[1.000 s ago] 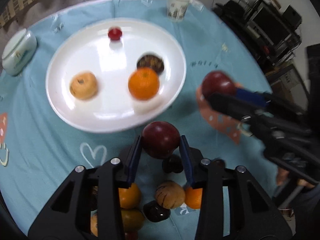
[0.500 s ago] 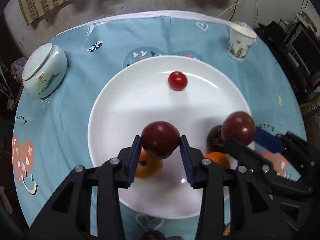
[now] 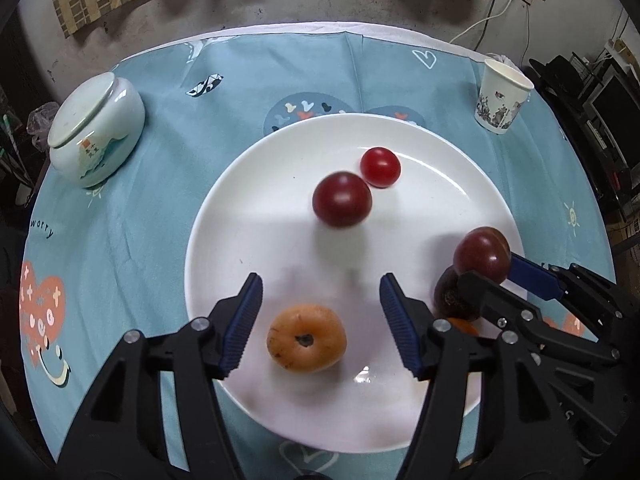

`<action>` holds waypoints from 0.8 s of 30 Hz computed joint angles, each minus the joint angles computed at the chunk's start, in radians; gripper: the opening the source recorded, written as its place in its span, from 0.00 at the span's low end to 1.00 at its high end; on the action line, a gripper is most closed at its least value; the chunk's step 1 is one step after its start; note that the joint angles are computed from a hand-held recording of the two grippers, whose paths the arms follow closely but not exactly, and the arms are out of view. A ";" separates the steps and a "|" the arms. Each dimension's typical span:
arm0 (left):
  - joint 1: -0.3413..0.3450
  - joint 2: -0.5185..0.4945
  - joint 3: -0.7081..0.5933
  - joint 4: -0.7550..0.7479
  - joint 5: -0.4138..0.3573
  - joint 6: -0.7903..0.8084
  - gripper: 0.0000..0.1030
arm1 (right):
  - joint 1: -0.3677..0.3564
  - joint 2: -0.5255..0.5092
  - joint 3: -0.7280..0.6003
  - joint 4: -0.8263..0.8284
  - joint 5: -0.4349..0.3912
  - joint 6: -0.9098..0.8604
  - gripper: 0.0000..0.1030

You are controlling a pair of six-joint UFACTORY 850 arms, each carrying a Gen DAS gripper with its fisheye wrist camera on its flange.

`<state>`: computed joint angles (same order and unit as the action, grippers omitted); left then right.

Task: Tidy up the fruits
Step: 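Carry both plums onto the white plate and open both grippers, then move both open grippers back toward the fruit pile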

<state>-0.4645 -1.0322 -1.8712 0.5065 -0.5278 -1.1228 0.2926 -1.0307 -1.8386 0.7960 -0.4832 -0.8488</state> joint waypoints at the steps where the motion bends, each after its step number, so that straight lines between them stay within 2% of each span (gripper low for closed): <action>1: -0.002 0.012 0.014 0.012 0.004 -0.015 0.62 | 0.000 0.013 0.015 0.002 0.014 -0.001 0.38; 2: -0.004 0.028 0.032 0.025 0.010 -0.033 0.63 | 0.000 0.022 0.025 0.011 0.025 -0.008 0.39; 3: -0.007 0.046 0.052 0.039 0.015 -0.054 0.63 | 0.000 0.036 0.041 0.029 0.040 -0.022 0.50; 5: -0.012 0.087 0.101 0.094 0.026 -0.128 0.64 | -0.003 0.077 0.097 0.162 0.095 -0.131 0.79; 6: -0.013 0.111 0.128 0.109 0.036 -0.151 0.64 | -0.006 0.093 0.116 0.222 0.104 -0.184 0.85; 10: -0.034 0.217 0.262 0.256 0.062 -0.310 0.65 | -0.021 0.155 0.181 0.287 0.085 -0.243 0.85; 11: -0.040 0.244 0.299 0.299 0.066 -0.352 0.66 | -0.021 0.185 0.224 0.299 0.107 -0.283 0.85; 15: -0.078 0.360 0.475 0.485 0.079 -0.546 0.73 | -0.038 0.303 0.415 0.438 0.162 -0.526 0.85; 17: -0.106 0.413 0.570 0.588 0.079 -0.661 0.80 | -0.067 0.376 0.552 0.606 0.140 -0.708 0.85; 18: -0.125 0.440 0.624 0.649 0.077 -0.728 0.81 | -0.077 0.405 0.608 0.659 0.134 -0.768 0.85; 21: -0.163 0.486 0.731 0.685 0.090 -0.797 0.82 | -0.112 0.492 0.793 0.812 0.128 -0.958 0.85; 24: -0.191 0.511 0.826 0.645 0.117 -0.823 0.82 | -0.132 0.533 0.905 0.783 0.138 -0.955 0.85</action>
<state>-0.6553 -0.5216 -1.0448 1.1519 -0.4104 -1.9454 0.1601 -0.4982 -0.9338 1.5789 -0.3456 -1.8038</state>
